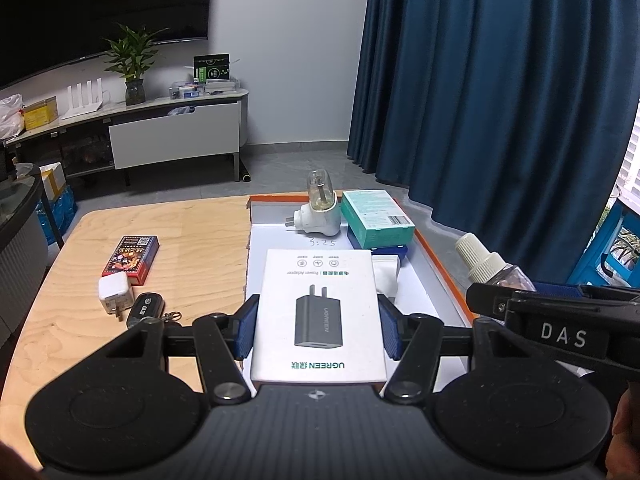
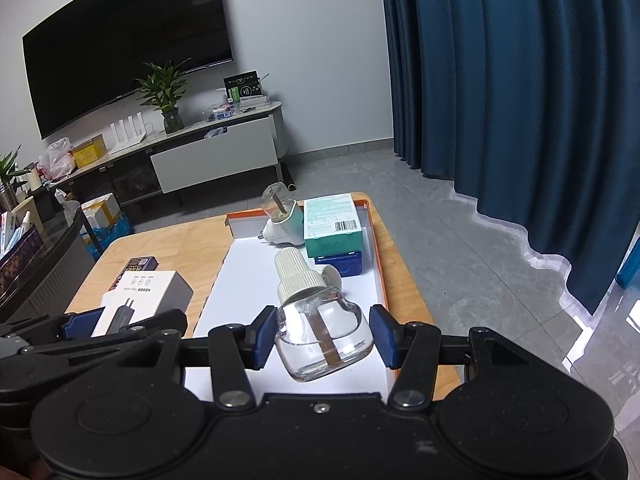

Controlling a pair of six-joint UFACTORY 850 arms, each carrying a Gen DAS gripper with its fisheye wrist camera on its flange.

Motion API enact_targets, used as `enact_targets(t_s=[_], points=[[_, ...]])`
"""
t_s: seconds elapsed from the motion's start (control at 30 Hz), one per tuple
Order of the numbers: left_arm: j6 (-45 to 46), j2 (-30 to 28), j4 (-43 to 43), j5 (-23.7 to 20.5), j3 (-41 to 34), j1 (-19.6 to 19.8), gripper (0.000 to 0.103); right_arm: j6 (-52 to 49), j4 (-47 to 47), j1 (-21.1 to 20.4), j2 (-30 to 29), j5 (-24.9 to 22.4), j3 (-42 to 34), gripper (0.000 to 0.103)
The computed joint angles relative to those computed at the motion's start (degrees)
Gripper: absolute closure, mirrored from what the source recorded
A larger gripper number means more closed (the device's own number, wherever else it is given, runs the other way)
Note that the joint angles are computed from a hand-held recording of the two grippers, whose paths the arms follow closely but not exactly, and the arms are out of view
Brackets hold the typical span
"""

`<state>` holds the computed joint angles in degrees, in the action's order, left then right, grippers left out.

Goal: Organize rigid objects
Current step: 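Carry the charger box and glass bottle over the tray, then hold the charger box and glass bottle above the tray with both grippers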

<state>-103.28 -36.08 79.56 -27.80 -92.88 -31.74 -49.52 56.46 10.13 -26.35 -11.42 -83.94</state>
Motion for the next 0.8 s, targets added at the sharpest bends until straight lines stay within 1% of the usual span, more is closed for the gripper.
enact_targets(t_s=[0.13,0.8], points=[[0.3,0.0,-0.3,0.1,-0.1,0.0,0.044,-0.1,-0.1,0.0,0.1,-0.1,0.2,0.041],[1.5,-0.3,-1.5,0.4,-0.2,0.2,0.044,6.8,-6.9,0.2,-0.9,-0.6,-0.8,0.041]])
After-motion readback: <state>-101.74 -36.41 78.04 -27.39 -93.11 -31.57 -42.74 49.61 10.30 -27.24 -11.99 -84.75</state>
